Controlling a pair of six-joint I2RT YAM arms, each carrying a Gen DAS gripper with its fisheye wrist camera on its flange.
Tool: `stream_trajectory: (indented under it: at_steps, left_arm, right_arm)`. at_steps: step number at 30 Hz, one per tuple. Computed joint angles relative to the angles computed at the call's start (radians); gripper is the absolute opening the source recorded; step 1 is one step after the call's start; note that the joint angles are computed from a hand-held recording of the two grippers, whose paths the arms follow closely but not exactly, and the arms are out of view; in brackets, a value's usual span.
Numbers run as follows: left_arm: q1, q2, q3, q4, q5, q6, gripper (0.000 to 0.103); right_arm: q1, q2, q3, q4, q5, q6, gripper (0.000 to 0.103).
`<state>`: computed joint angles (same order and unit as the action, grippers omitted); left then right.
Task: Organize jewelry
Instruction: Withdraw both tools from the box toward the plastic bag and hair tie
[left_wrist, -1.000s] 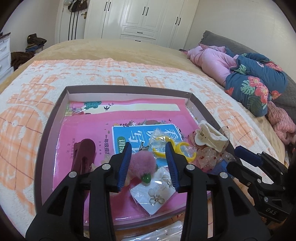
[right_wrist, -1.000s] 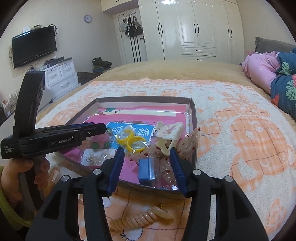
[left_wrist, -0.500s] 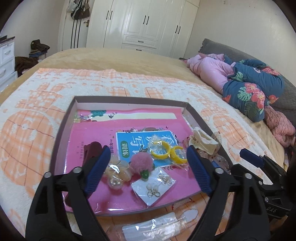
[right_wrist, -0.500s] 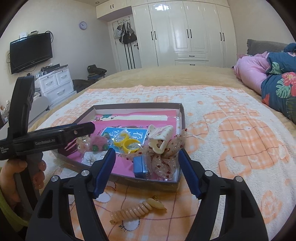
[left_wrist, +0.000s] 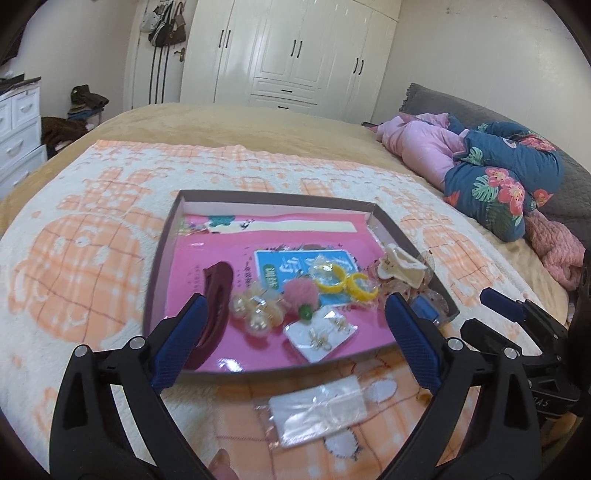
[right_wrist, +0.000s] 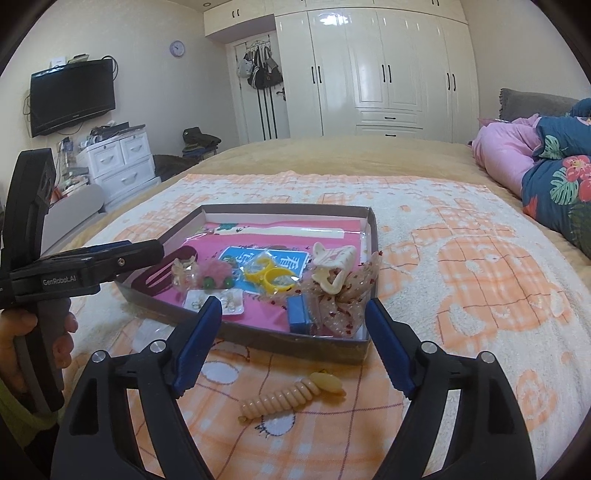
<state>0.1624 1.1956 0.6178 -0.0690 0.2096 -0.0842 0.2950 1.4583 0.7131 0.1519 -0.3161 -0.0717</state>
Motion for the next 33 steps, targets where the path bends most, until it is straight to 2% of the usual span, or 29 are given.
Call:
stream_trajectory:
  at_steps: [11,22,30,33]
  left_arm:
    - [0.063,-0.097,-0.056,-0.064,0.019,0.026,0.088]
    - [0.121,-0.141,-0.108,-0.125,0.044,0.044,0.088]
    - [0.128,-0.085,-0.129,-0.131,0.105,0.028,0.088]
    - [0.105,-0.052,-0.133,-0.117,0.113,0.019,0.088]
  right_arm:
    - [0.027,-0.033,-0.031,-0.029,0.005,0.001,0.078]
    - [0.046,-0.049,-0.066,-0.059,0.071,0.0,0.078]
    - [0.049,-0.005,-0.055,-0.097,0.078,0.031,0.078]
    - [0.046,0.02,-0.042,-0.112,0.065,0.052,0.075]
